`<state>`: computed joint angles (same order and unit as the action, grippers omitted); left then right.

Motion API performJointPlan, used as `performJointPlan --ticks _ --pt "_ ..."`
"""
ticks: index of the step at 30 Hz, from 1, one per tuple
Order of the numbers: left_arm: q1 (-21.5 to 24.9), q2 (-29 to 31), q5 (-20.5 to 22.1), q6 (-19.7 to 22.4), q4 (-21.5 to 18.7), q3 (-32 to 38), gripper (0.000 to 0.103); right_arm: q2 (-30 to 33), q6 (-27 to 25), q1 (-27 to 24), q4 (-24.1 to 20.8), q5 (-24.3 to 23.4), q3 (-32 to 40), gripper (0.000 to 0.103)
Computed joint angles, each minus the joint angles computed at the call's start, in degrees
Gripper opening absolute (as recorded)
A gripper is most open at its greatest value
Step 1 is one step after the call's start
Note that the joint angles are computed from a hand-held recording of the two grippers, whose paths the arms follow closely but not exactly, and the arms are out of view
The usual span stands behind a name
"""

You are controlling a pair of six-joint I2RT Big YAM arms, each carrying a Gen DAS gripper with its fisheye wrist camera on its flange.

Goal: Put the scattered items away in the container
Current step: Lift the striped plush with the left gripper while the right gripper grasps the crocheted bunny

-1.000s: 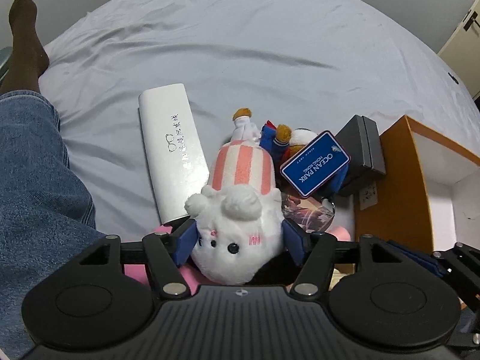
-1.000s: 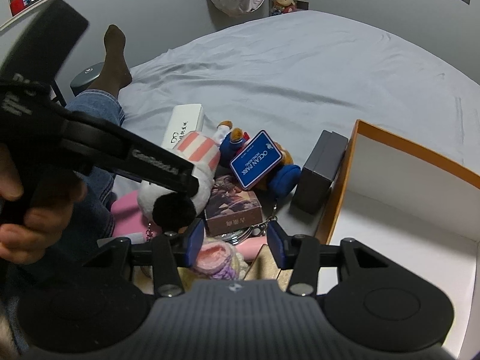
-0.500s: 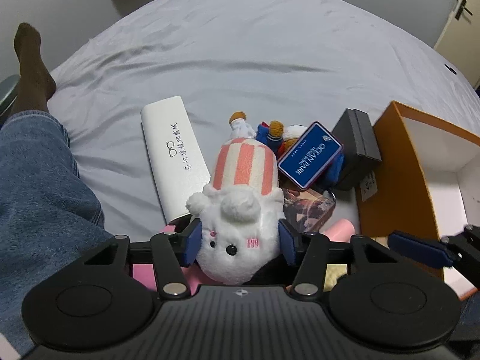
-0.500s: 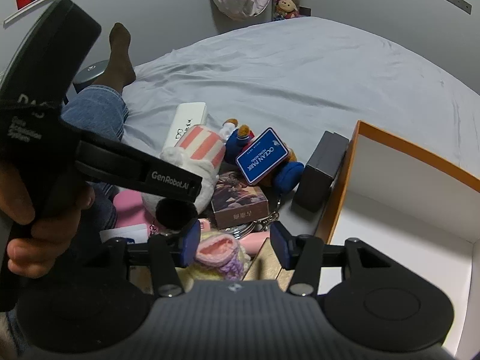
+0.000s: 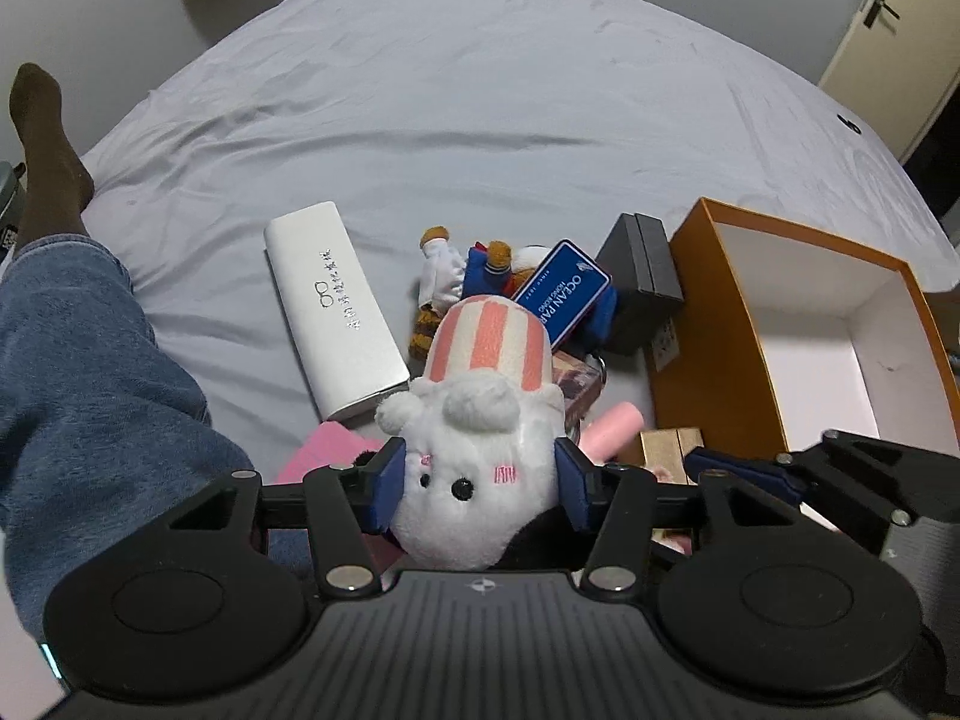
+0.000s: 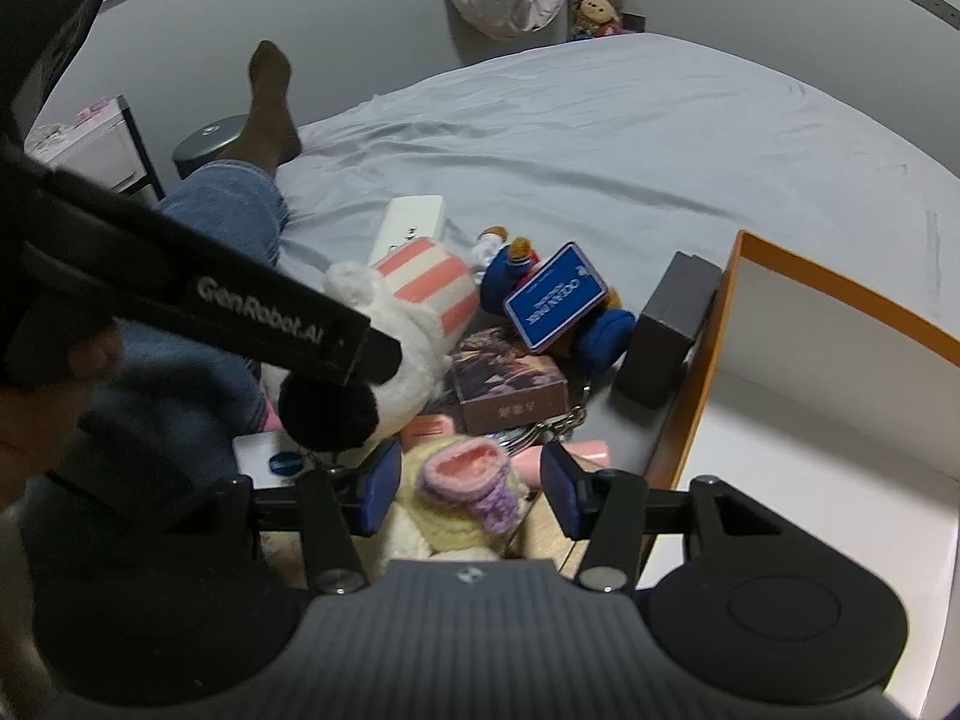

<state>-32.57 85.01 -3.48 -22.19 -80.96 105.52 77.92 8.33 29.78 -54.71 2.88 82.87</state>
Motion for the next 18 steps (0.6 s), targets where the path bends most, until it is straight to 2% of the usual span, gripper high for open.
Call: performJointPlan --ticks 7,15,18 --pt "0.0 -0.1 0.3 1.6 -3.1 1.7 0.06 1.1 -0.4 0.4 -1.6 -0.9 0.3 0.055" --pt "-0.1 0.3 -0.3 1.6 -4.1 1.9 0.06 2.6 -4.0 1.3 -0.4 1.3 0.3 0.074" --pt "-0.2 0.3 -0.8 1.5 -4.1 1.7 0.06 2.8 -4.8 1.6 -0.6 1.7 0.3 0.077"
